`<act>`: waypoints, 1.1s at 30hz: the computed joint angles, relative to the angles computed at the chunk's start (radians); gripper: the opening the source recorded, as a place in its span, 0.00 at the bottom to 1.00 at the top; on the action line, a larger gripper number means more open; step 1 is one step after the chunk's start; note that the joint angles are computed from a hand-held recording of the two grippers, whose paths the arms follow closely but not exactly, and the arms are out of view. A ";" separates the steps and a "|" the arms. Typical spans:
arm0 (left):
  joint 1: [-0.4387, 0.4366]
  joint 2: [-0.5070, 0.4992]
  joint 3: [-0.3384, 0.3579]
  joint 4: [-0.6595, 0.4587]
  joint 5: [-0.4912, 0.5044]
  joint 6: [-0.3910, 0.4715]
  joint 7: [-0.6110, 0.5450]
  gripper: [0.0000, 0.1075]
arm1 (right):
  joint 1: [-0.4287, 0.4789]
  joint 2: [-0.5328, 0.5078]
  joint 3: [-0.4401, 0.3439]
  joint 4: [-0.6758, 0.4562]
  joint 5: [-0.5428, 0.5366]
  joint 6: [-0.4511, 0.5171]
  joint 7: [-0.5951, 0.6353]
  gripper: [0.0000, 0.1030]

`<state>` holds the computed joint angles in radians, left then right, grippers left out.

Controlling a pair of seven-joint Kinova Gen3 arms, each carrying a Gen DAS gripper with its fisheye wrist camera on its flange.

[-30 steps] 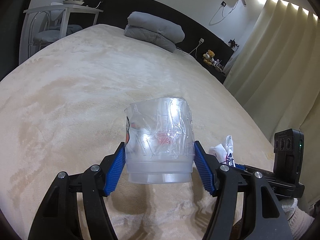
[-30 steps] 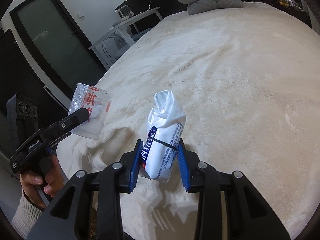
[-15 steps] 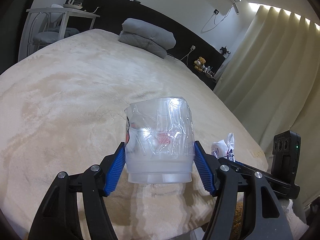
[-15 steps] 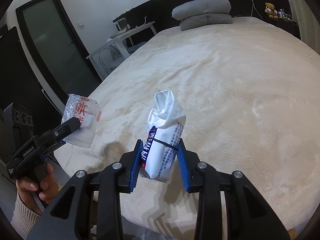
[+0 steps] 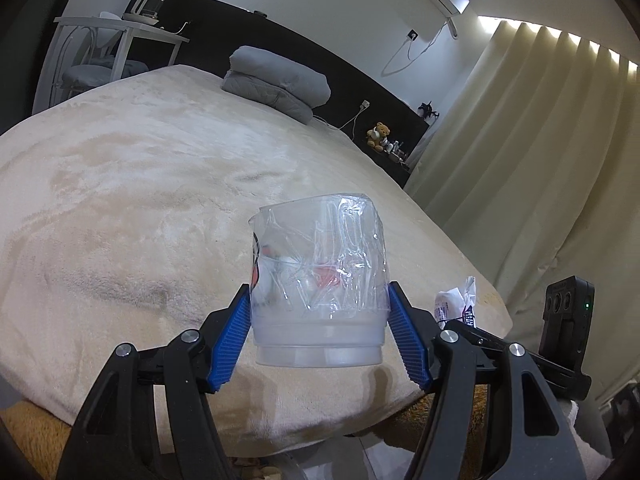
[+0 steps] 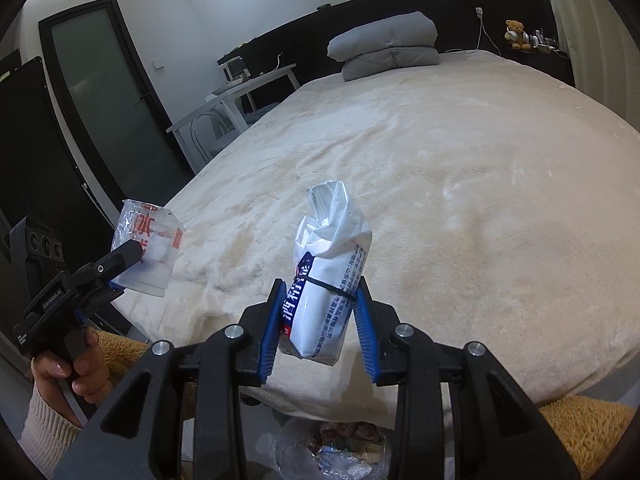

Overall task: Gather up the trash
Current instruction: 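Carry the cup and paper bag off the bed edge down over the clear bowl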

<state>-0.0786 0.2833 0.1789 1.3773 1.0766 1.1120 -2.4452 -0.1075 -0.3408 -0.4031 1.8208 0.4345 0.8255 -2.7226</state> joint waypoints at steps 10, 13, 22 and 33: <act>-0.026 -0.101 -0.048 0.154 0.075 0.069 -0.097 0.60 | 0.030 -0.130 -0.076 0.078 -0.057 0.028 -0.027 0.34; -0.026 -0.128 -0.071 0.194 0.088 0.088 -0.127 0.60 | 0.047 -0.160 -0.089 0.094 -0.085 0.019 -0.020 0.34; -0.014 -0.163 -0.109 0.262 0.094 0.126 -0.165 0.60 | 0.079 -0.197 -0.116 0.123 -0.176 -0.028 0.032 0.34; 0.011 -0.170 -0.117 0.296 0.015 0.135 -0.165 0.60 | 0.038 -0.155 -0.090 0.135 -0.271 -0.063 0.096 0.34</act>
<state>-0.0673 0.1130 0.0618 1.6729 1.0917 1.2473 -2.6103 -0.0692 -0.4955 -0.4932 1.9562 0.1640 0.7628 -2.6262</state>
